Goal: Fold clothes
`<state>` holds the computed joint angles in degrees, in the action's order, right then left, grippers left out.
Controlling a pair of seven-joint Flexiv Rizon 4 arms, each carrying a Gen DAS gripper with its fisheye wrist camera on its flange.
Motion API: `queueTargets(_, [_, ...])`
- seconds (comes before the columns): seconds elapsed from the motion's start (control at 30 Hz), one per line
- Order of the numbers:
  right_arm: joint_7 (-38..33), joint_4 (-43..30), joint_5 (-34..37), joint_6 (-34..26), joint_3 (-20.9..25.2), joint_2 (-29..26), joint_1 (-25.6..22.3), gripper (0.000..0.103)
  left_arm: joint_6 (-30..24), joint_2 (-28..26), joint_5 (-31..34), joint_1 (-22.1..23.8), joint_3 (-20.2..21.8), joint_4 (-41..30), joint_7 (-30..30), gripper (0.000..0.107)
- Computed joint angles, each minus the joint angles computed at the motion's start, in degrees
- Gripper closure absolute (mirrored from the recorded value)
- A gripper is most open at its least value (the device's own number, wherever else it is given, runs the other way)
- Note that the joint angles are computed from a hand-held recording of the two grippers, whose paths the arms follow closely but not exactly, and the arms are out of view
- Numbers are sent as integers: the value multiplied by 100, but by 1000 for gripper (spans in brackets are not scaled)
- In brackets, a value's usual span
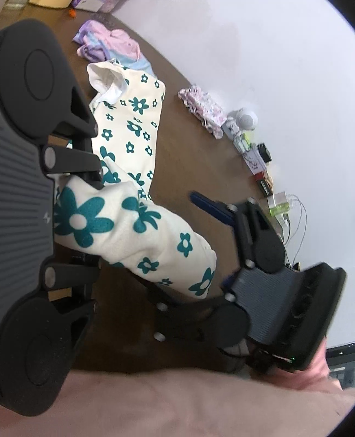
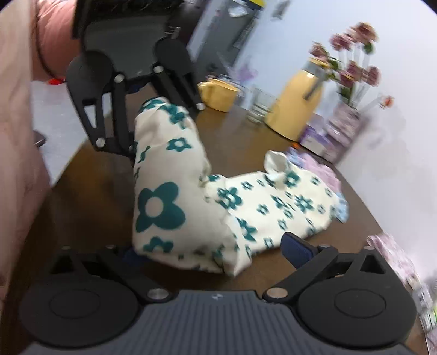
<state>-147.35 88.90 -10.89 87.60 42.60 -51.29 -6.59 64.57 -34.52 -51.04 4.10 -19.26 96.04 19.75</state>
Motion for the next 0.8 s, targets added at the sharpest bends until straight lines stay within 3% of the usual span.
queueTargets(0.07, [-224, -17, -30, -479, 344, -44, -225, 25, -276, 153, 51, 4, 100, 98, -254, 79])
queueTargets(0.13, [-263, -279, 210, -1613, 827, -85, -532, 58, -699, 280, 156, -11, 263, 106, -638, 78])
queueTargets(0.23, [24, -1100, 860, -3517, 1417, -269, -877, 71, -1745, 304, 451, 10, 547, -235, -1473, 77])
queueTargets(0.33, [487, -1931, 1332, -4381, 1427, -531, -795, 75, -2095, 103, 488, -37, 706, -693, -2307, 74])
queueTargets(0.43, [1096, -2781, 1736, -4995, 1292, -814, -598, 75, -2092, -300, 545, -80, 743, -1279, -3058, 72])
queueTargets(0.6, [2109, -3815, 2262, -5265, 809, -1251, -171, 75, -1941, -1048, 929, -164, 747, -2301, -4250, 72])
queueTargets(0.8, [2741, -4564, 2765, -5433, 332, -1590, 206, 74, -1662, -1478, 1072, -64, 535, -2685, -4983, 68])
